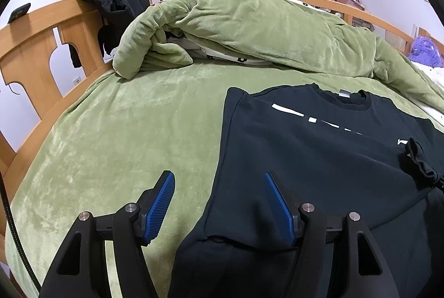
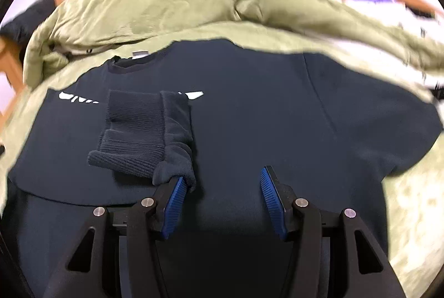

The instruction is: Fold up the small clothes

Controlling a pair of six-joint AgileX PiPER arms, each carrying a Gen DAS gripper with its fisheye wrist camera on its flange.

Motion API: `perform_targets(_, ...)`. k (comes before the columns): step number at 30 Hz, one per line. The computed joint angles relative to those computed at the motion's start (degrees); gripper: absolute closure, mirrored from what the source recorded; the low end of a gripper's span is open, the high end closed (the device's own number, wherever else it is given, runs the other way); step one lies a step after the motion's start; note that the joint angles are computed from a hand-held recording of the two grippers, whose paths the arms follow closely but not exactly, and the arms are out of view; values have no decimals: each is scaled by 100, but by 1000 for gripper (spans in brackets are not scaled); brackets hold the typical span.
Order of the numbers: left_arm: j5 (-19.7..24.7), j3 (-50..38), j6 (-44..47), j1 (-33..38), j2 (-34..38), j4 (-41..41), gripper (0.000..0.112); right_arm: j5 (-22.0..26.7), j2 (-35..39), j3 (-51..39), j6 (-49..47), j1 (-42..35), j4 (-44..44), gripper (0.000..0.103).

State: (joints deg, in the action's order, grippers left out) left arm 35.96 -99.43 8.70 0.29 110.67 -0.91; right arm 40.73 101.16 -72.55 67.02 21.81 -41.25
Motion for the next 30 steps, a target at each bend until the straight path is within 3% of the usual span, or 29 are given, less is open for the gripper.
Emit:
perform_targets(6,-218,114,-235,-43,-33,292,48,330,484,-504,-46,473,-530,49)
perform_targets(9,-126,27,-140,-20,40,183,47,463,718,-698,100,593,-908,49)
perform_targets(14,-86,10,-130,-14,81,198,47,525,791,-806,-67,644,-843,49)
perform_targets(17,-84,2,-117,-10,82,159,47,968,935,-1083,-688,718,-624,50)
perform_targets(22,-73,-36,-122,14,98,78,46,382,263,-400,-395,834,-882,49)
perform_targets(24,-60,-36,-99,27,94,32,46,120,112,-206,-200,1025,-1358,41)
perform_targets(30,-69,-17,-75,35,85,9,46,58,645,-673,-512,1214,-1453,39)
